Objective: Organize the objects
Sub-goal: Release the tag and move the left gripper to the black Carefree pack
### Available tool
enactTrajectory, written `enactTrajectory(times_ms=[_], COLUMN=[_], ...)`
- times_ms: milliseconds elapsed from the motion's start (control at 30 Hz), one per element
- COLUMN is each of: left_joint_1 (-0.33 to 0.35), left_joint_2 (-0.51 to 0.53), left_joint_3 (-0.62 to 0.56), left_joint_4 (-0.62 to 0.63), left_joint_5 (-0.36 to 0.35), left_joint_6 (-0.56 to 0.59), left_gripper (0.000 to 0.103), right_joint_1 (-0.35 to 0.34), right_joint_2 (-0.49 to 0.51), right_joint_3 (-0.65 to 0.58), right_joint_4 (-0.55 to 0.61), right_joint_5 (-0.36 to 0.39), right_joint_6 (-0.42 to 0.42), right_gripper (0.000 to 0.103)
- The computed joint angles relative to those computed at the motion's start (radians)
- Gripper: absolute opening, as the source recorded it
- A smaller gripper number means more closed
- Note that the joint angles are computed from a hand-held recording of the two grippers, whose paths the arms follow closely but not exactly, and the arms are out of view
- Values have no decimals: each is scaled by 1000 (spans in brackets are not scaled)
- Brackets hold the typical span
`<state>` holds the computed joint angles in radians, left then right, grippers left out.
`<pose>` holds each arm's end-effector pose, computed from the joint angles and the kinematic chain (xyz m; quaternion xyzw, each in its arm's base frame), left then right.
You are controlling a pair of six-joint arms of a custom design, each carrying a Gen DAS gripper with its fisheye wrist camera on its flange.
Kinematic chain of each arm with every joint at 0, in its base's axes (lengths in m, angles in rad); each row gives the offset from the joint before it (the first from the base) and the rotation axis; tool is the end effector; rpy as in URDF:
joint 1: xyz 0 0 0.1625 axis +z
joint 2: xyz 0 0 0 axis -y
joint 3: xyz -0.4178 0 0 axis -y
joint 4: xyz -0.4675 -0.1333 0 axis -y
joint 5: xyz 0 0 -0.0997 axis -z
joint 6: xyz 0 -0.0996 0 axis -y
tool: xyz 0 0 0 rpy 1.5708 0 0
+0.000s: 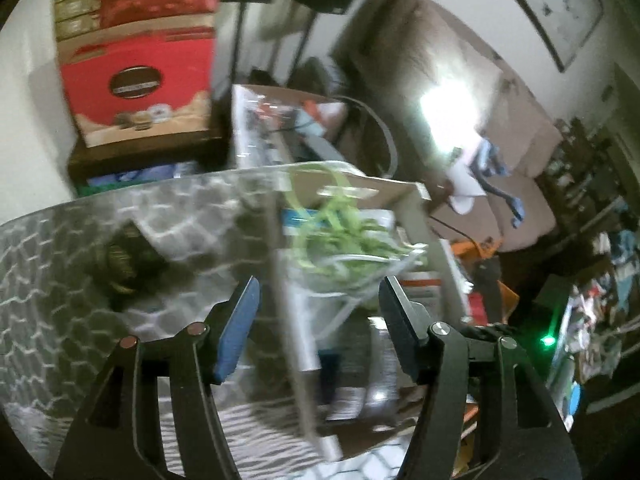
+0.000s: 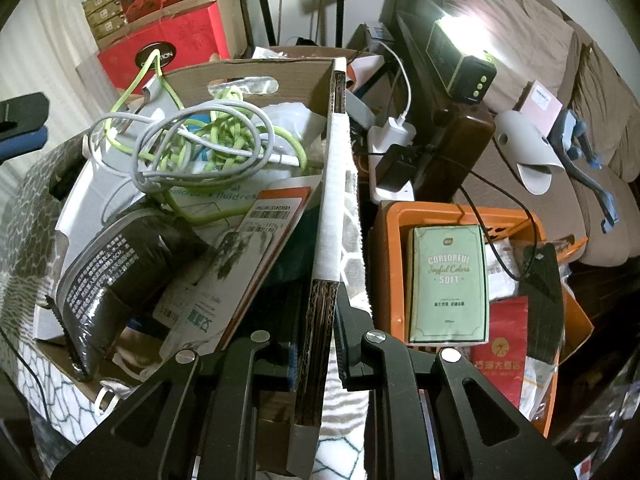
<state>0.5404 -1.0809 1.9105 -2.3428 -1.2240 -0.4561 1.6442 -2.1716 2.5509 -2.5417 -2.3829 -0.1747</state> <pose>-0.4340 -0.4553 0.0870 0.2836 0.9429 -0.0958 0.1462 0.0843 -0.3137 0.3328 -0.0055 -0.8863 0.2483 0.3909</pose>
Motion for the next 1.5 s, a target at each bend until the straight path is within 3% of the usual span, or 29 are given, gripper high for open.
enactTrajectory(times_ms=[200, 433, 900, 1500], left_joint_1=[44, 108, 188, 211], left_joint_2=[-49, -90, -61, 47], left_joint_3=[17, 33, 31, 0], left_joint_4=[63, 103, 45, -10], left_joint_5=[120, 176, 192, 186], left_joint_6=[-12, -37, 62, 213], left_gripper=[64, 70, 88, 88], right_joint_1=[2, 2, 6, 7], right_joint_2=[1, 1, -1, 1], right_joint_3=[-1, -1, -4, -4], right_joint_4=[2, 2, 13, 14], right_joint_5=[-4, -6, -16, -21], right_joint_6=[-1, -2, 1, -3], right_gripper=[15, 15, 15, 15])
